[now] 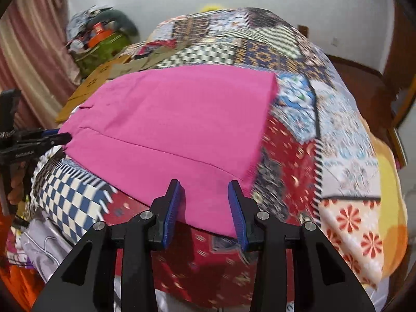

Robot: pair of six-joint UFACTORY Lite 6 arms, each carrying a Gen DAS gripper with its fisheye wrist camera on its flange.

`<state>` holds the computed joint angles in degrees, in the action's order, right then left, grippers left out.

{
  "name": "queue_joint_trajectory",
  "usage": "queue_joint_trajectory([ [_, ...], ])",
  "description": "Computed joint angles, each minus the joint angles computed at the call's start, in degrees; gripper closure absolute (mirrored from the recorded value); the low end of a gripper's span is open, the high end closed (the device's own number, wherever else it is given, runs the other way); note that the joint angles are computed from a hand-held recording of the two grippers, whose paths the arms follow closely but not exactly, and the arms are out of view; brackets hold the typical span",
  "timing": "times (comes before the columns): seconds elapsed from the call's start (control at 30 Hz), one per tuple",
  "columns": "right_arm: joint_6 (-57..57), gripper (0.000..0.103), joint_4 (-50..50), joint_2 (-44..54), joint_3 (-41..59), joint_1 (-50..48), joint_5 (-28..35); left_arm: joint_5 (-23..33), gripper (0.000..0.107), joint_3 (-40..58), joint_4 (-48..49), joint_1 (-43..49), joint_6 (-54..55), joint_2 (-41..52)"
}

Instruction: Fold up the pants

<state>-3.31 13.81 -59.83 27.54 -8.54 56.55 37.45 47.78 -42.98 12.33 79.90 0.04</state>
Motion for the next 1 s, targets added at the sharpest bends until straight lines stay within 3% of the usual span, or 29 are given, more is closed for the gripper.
queue_joint_trajectory([
  [0.13,-10.27,0.065,7.56,0.22,0.33,-11.71,4.61,1.29,0.063,1.34,1.52,0.12,-0.93,-0.59],
  [0.37,-18.77,0.061,11.03,4.70,5.79,-19.79,6.34,3.17,0.057,9.10,2.39,-0.40,-5.20,1.30],
  [0.67,-22.82,0.061,14.59,19.98,13.73,-19.31,-5.43,-0.68,0.055,31.24,7.25,-5.98,-20.42,20.18],
  [1.0,-27.80,0.061,19.09,42.61,23.40,-18.67,-17.50,5.11,0.055,54.85,13.85,-10.10,-35.17,41.27],
])
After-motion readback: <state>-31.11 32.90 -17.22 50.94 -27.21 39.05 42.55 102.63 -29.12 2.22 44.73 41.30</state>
